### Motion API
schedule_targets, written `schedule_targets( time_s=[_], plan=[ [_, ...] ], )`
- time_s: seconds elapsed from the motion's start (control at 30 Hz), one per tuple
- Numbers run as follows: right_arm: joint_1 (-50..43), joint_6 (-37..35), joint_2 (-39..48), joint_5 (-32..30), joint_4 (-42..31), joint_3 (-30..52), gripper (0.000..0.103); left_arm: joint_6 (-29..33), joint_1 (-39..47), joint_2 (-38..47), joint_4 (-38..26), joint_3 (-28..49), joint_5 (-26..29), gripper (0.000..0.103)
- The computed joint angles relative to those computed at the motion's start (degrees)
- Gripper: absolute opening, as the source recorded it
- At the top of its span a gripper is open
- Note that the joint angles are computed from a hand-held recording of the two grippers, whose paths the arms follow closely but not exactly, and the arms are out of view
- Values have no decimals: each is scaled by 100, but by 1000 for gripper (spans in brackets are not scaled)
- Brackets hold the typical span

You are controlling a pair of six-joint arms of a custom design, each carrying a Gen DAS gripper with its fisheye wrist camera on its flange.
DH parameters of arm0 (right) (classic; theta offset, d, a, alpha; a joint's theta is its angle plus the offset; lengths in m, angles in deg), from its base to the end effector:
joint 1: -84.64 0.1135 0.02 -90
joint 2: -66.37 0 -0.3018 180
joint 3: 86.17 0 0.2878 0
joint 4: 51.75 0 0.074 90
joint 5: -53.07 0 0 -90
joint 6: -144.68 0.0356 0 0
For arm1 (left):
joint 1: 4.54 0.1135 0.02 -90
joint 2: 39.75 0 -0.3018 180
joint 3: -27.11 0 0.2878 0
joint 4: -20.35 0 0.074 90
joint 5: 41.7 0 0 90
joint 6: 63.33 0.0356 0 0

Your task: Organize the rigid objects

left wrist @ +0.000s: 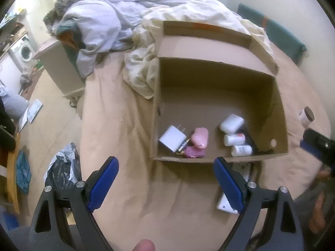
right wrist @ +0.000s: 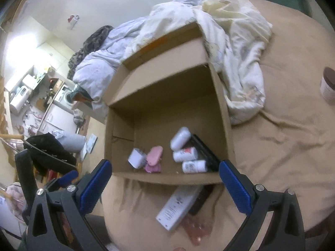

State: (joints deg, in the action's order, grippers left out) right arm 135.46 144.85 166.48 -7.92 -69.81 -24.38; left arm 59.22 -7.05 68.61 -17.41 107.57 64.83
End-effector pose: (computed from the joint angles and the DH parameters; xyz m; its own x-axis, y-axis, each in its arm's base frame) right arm 0.2389 0.2658 0.1446 -0.5067 0.7626 -0.4022 0.5276 0.6432 0.5549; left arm 0.4131 -0.0282 0.1667 -0.6816 0.5462 -0.4869 0.6239 0.7815 0.0032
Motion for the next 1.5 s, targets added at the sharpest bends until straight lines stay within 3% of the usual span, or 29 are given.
schedule_targets(
  time_s=[0.3, 0.5, 0.6, 0.9, 0.97, 1.0, 1.07, 1.1, 1.33, 1.5],
  plan=[
    [-258, 332, 507, -952, 625, -124, 103, -247, -71, 421, -315, 307, -164, 91],
    [-274, 402, 619, -939, 257, 71, 103, 591, -519, 570, -843, 47, -126, 91],
    [-317, 524, 640, -945, -81, 148, 103, 871, -904, 604, -805, -223, -301, 91],
    [-344, 1056, 296, -849, 359, -440, 103, 608, -1638, 1403, -1063, 78, -460, 91],
    [-344, 1086, 263, -848, 420, -498, 103, 536, -1745, 1609, -1034, 157, -550, 88],
    [-342, 1099, 246, -853, 457, -533, 103, 525, -1781, 1692, -1025, 196, -583, 80],
    [-341, 1114, 211, -859, 551, -595, 103, 517, -1836, 1830, -1030, 264, -614, 59],
    [-340, 1118, 191, -858, 615, -638, 103, 580, -1835, 1904, -1117, 325, -539, 43],
    [-399, 1024, 207, -970, 680, -638, 103, 829, -1654, 1605, -1077, 109, -598, 41],
    [-365, 1182, 181, -887, 508, -633, 103, 1131, -1244, 750, -1113, -278, -623, 41]
  ],
)
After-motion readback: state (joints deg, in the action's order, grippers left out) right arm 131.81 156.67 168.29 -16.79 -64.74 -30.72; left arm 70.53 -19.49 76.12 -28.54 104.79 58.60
